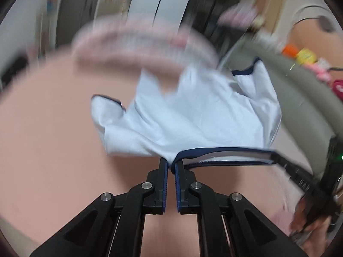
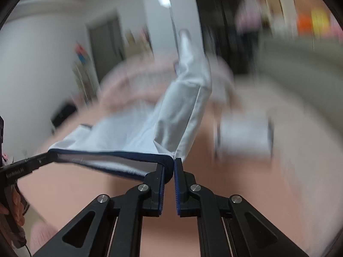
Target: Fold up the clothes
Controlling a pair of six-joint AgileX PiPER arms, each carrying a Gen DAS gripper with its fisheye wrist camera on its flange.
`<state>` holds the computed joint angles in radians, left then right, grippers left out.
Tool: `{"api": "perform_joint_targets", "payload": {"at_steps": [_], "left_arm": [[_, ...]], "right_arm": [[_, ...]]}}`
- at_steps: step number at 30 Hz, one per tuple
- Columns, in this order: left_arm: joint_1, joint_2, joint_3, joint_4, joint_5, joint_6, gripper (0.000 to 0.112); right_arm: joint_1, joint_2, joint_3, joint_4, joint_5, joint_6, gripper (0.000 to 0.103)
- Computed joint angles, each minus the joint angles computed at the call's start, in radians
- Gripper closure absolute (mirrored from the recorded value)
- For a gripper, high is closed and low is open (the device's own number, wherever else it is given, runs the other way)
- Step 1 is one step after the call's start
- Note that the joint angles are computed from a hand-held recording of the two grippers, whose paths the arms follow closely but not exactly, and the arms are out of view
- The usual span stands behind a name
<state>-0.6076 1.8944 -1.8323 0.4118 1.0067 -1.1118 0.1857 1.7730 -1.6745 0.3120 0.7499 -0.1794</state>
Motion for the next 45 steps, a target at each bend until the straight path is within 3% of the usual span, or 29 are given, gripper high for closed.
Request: {"api": "perform_joint_targets", "payload": {"at_steps": [3,6,9,13,14,15,16,17,19,20,21,23,26,29,31,32,33,34,36,38,40,42,45], "left_arm": [[0.037,0.056,0.121,-0.166,-0.057,0.062,0.107],[0.036,0.058,0.223,-0.211,-0.096,0.074,0.107],[0.074,0.016,0.342,-0.333,-0.187,0.108,0.107],[0.132,-0.141,0.605,-0.534,-0.506,0.157,0.107],[0.150,-0.162,0.628,-0.594,-0.554,0.192,0.106],[0.161,-0.169,0.629,-0.614,-0.574,0.191,0.105],[0.167,-0.170,0.629,-0.614,-0.589,0.175,0.104],[0.176,-0.161,0.619,-0.629,-0.601,0.171,0.104],[0.193,-0.130,0.587,-0.678,-0.623,0.175,0.101],[0.202,-0.115,0.571,-0.703,-0.633,0.177,0.092],[0.208,-0.101,0.553,-0.711,-0.632,0.159,0.074],[0.195,-0.051,0.515,-0.700,-0.652,0.111,0.055],[0.180,0.016,0.456,-0.696,-0.609,0.100,0.056],[0.164,0.065,0.451,-0.745,-0.645,0.113,0.056],[0.150,0.061,0.464,-0.664,-0.655,0.026,0.060],[0.141,0.056,0.470,-0.596,-0.650,-0.042,0.074],[0.132,0.052,0.475,-0.535,-0.645,-0.101,0.095],[0.126,0.052,0.463,-0.501,-0.609,-0.119,0.101],[0.117,0.062,0.410,-0.482,-0.490,-0.077,0.103],[0.107,0.073,0.361,-0.462,-0.384,-0.040,0.103],[0.088,0.072,0.344,-0.442,-0.327,-0.013,0.103],[0.085,0.045,0.393,-0.453,-0.369,0.010,0.103],[0.109,-0.014,0.512,-0.550,-0.508,0.044,0.103]], "right_arm": [[-0.006,0.085,0.197,0.012,-0.005,0.017,0.098],[-0.002,0.122,0.285,-0.002,-0.004,-0.009,0.098],[0.005,0.113,0.317,-0.031,-0.001,-0.015,0.096],[-0.035,0.046,0.351,0.108,-0.027,-0.104,0.096],[-0.049,0.055,0.330,0.145,-0.024,-0.111,0.095],[-0.062,0.091,0.274,0.158,-0.001,-0.086,0.090],[-0.073,0.127,0.215,0.170,0.022,-0.058,0.075],[-0.084,0.165,0.153,0.179,0.046,-0.027,0.068],[-0.104,0.243,0.020,0.194,0.098,0.043,0.063],[-0.111,0.277,-0.039,0.192,0.132,0.077,0.063],[-0.112,0.298,-0.067,0.186,0.154,0.095,0.063],[-0.107,0.332,-0.083,0.185,0.157,0.115,0.063],[-0.101,0.385,-0.114,0.182,0.166,0.144,0.060],[-0.084,0.392,-0.091,0.165,0.122,0.130,0.060],[-0.076,0.389,-0.085,0.158,0.104,0.126,0.060],[-0.074,0.395,-0.095,0.157,0.104,0.121,0.060],[-0.071,0.403,-0.110,0.157,0.107,0.110,0.061],[-0.065,0.407,-0.122,0.149,0.107,0.099,0.066],[-0.045,0.412,-0.147,0.092,0.112,0.098,0.083],[-0.004,0.408,-0.160,-0.041,0.127,0.137,0.083],[0.029,0.403,-0.161,-0.143,0.143,0.157,0.083],[0.027,0.375,-0.110,-0.136,0.128,0.125,0.083],[-0.039,0.337,-0.043,0.044,0.114,0.043,0.082]]}}
